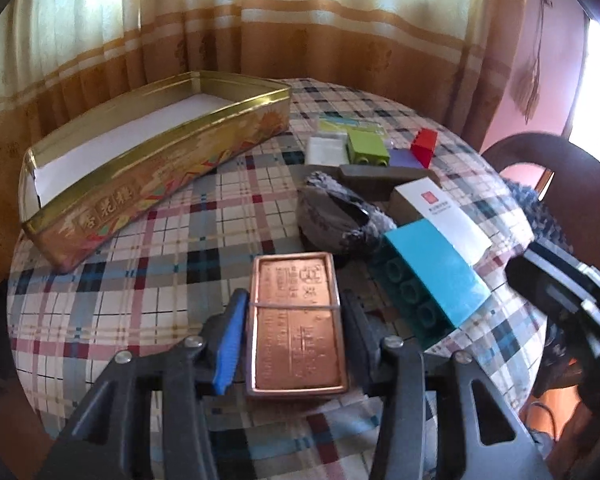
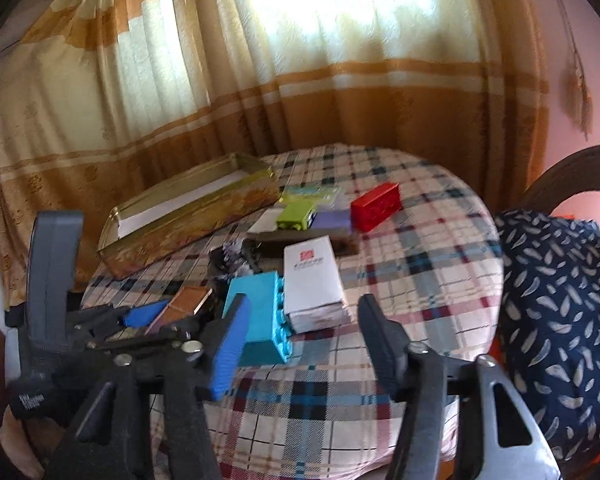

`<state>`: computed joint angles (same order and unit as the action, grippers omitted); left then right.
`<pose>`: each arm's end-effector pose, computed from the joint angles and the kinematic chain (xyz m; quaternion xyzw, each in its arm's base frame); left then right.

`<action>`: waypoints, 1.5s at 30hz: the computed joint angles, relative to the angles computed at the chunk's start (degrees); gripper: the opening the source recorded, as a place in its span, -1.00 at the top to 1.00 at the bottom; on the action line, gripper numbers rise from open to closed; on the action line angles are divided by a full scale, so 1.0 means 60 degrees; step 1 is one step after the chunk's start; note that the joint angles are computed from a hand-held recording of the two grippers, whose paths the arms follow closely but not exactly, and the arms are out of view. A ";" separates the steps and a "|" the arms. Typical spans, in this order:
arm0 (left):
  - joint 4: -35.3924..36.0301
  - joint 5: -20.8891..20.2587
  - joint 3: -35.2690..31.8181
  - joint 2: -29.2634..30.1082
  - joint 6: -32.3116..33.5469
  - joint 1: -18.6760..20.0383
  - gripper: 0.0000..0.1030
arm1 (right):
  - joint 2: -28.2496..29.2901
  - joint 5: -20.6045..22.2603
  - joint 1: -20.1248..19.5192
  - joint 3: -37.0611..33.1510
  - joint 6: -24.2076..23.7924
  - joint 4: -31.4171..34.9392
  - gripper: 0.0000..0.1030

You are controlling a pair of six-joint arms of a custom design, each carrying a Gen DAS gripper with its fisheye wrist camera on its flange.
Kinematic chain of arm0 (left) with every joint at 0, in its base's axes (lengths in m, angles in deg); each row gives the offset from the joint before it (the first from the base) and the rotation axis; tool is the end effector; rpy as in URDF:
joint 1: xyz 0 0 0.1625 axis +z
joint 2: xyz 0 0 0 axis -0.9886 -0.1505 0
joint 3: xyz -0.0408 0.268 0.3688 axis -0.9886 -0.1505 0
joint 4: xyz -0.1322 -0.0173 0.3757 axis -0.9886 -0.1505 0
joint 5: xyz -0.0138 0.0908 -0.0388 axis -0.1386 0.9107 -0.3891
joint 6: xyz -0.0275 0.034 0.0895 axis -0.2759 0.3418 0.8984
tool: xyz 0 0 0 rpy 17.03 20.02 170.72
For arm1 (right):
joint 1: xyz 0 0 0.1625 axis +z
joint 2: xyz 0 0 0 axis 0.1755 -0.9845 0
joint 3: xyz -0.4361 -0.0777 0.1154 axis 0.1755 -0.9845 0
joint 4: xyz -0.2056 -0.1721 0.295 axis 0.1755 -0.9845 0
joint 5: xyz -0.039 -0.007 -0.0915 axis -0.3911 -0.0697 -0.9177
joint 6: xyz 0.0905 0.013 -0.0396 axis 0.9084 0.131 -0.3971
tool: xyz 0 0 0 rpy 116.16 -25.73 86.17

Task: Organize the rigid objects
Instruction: 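Grasp the copper bar with the left tool while the right tool grasps the blue brick, then carry the copper bar and blue brick into the gold tin and open both tools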

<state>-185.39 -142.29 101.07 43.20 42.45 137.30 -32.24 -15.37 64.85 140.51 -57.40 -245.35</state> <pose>-0.2971 -0.7528 -0.1155 0.3991 0.8783 -0.1814 0.1908 -0.0612 -0.6513 0.2447 0.0264 -0.8134 0.4964 0.3021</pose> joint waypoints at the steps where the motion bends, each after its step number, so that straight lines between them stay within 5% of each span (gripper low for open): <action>1: 0.0029 -0.0061 -0.0019 -0.0031 -0.0084 0.0035 0.12 | -0.0022 0.0116 -0.0017 0.0025 -0.0011 0.0121 -0.09; 8: -0.1392 0.0219 0.0486 -0.0408 0.0275 -0.0012 0.12 | -0.0052 0.0455 0.0021 -0.0082 -0.0172 0.1199 -0.09; 16: -0.1992 0.0516 0.0364 -0.0426 0.0713 -0.0095 0.11 | 0.0048 0.0482 -0.0032 -0.0872 0.0688 0.3222 -0.09; 28: -0.2024 0.0324 0.0162 -0.0448 0.0670 -0.0009 0.12 | 0.0573 -0.0934 0.0362 -0.1585 -0.0058 0.3227 0.05; 34: -0.2259 0.0176 -0.0130 -0.0521 0.0765 0.0046 0.12 | 0.0106 0.0276 0.0588 -0.1313 -0.0271 0.2734 0.05; 40: -0.2103 0.0491 -0.1585 -0.0047 0.0726 0.0216 0.12 | 0.0760 0.0845 0.1136 -0.3123 -0.0800 0.3101 0.05; 45: -0.1219 0.0970 -0.3459 0.0804 0.0443 0.0449 0.12 | 0.2140 0.0625 0.1385 -0.5861 -0.0631 0.4532 0.05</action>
